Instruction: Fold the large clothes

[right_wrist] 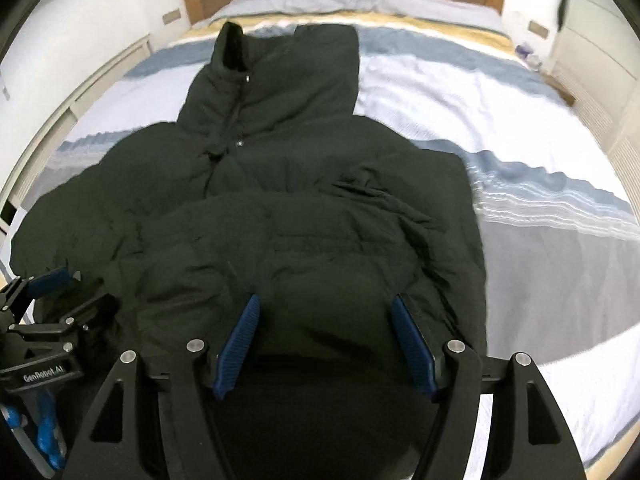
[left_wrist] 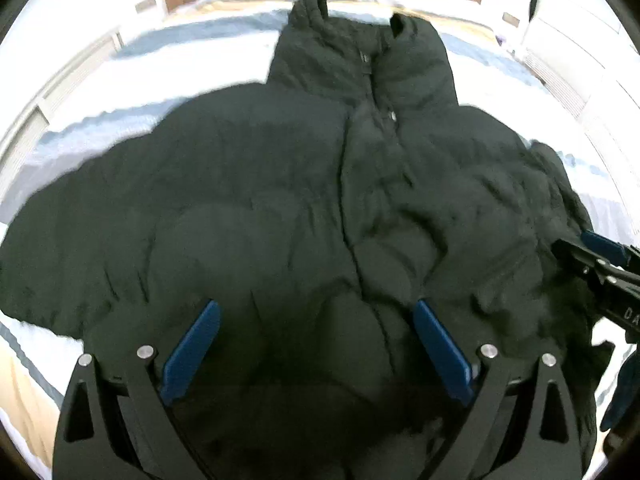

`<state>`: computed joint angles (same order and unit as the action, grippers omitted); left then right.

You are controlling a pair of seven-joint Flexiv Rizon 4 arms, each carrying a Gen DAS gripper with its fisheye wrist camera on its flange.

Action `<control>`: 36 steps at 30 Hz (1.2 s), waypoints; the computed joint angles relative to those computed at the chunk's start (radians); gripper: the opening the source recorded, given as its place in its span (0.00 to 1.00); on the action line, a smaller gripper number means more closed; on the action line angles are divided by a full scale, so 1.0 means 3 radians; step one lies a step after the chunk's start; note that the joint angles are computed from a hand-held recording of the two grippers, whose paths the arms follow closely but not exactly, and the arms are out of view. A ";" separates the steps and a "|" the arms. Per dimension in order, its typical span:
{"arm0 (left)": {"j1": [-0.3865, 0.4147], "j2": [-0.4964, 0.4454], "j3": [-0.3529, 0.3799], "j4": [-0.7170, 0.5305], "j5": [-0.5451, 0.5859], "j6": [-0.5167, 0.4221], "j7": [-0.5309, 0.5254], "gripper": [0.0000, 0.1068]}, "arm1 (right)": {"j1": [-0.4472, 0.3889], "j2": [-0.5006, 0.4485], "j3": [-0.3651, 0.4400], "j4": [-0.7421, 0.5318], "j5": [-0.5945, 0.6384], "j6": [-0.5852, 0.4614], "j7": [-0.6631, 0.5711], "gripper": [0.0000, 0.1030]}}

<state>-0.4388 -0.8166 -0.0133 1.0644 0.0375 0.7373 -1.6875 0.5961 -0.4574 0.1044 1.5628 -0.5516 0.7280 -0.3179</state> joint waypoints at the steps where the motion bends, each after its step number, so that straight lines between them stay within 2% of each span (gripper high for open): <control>1: 0.0011 0.0006 -0.0011 0.0007 -0.0005 -0.0078 0.0051 0.92 | 0.0019 0.0029 0.0005 0.0036 0.0010 -0.0012 0.0073 0.66; 5: 0.0119 0.0303 -0.0039 0.0428 -0.0063 0.0151 0.0083 0.92 | 0.0066 0.0037 0.0065 -0.0021 0.0149 -0.0257 0.0173 0.66; 7: 0.0217 0.0465 -0.0042 0.0628 -0.0116 0.0308 0.0075 0.92 | 0.0102 0.0069 0.0065 -0.0044 0.0127 -0.0311 0.0252 0.66; 10: 0.0413 0.0655 -0.0051 0.0859 -0.0270 0.0356 0.0072 0.92 | 0.0192 0.0119 0.0073 -0.0111 0.0034 -0.0418 0.0380 0.66; 15: 0.0776 0.0919 0.0038 0.1231 -0.0476 0.0470 0.0000 0.92 | 0.0338 0.0007 0.0092 -0.0432 -0.0038 -0.0561 0.0424 0.66; 19: 0.1068 0.1013 0.0157 0.1437 -0.0560 0.0455 -0.0120 0.92 | 0.0476 -0.0248 0.0067 -0.0895 -0.0017 -0.0669 0.0299 0.66; 24: 0.1412 0.0986 0.0231 0.1548 -0.0674 0.0540 -0.0219 0.92 | 0.0603 -0.0586 -0.0020 -0.1461 0.0076 -0.0795 0.0086 0.66; 30: 0.1909 0.0756 0.0016 0.1527 -0.1293 0.0626 -0.0051 0.91 | 0.0755 -0.1016 -0.0127 -0.2178 0.0241 -0.1022 -0.0158 0.66; 36: 0.2266 0.0466 -0.0312 0.1455 -0.2070 0.0571 0.0181 0.91 | 0.0875 -0.1177 -0.0223 -0.2547 0.0343 -0.1354 -0.0277 0.66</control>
